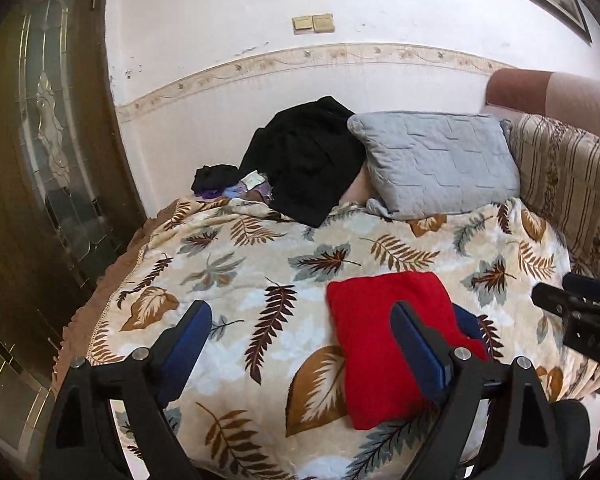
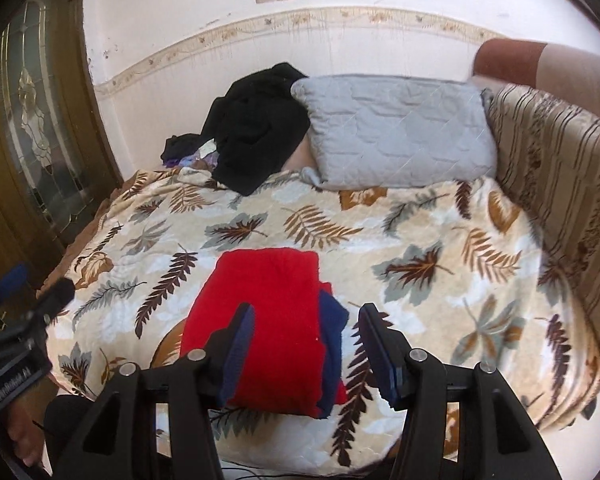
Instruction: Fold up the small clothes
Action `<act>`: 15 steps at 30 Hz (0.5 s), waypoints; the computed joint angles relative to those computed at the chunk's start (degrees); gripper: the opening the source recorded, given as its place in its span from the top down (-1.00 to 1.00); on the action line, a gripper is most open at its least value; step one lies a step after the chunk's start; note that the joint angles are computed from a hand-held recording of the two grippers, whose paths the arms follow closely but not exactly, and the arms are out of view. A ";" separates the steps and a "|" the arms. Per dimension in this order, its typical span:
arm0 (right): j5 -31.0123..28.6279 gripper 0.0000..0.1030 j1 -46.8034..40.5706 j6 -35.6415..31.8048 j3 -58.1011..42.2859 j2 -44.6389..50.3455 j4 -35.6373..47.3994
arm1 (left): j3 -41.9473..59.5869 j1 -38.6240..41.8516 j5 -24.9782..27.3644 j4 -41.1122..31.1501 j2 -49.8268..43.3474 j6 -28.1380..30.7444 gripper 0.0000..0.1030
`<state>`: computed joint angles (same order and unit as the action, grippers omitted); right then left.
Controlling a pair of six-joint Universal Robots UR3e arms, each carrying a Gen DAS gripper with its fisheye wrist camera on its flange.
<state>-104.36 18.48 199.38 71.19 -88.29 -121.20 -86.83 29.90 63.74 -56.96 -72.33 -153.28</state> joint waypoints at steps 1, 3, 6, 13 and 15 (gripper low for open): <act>-0.51 -0.14 0.44 0.10 -0.23 -0.31 0.20 | 0.69 -0.12 0.28 -0.34 -0.20 -0.32 -0.77; -2.44 -0.15 1.73 0.61 -0.93 -0.53 0.65 | 1.36 0.27 0.12 -0.38 0.00 -0.91 -0.77; -5.20 -0.17 3.58 0.91 -2.11 -0.37 1.25 | 1.96 0.84 -0.59 -0.52 0.51 -1.04 -0.77; -7.12 -0.17 5.30 1.98 -3.03 -0.77 1.81 | 3.16 2.45 -3.14 -1.70 1.90 -0.66 -0.77; -7.20 -0.17 5.68 2.12 -3.25 -0.78 2.03 | 3.29 2.67 -3.42 -1.87 2.16 -0.55 -0.77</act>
<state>-111.56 24.15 201.50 67.94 -89.08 -119.17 -83.54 32.57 60.32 -58.83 -70.17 -153.83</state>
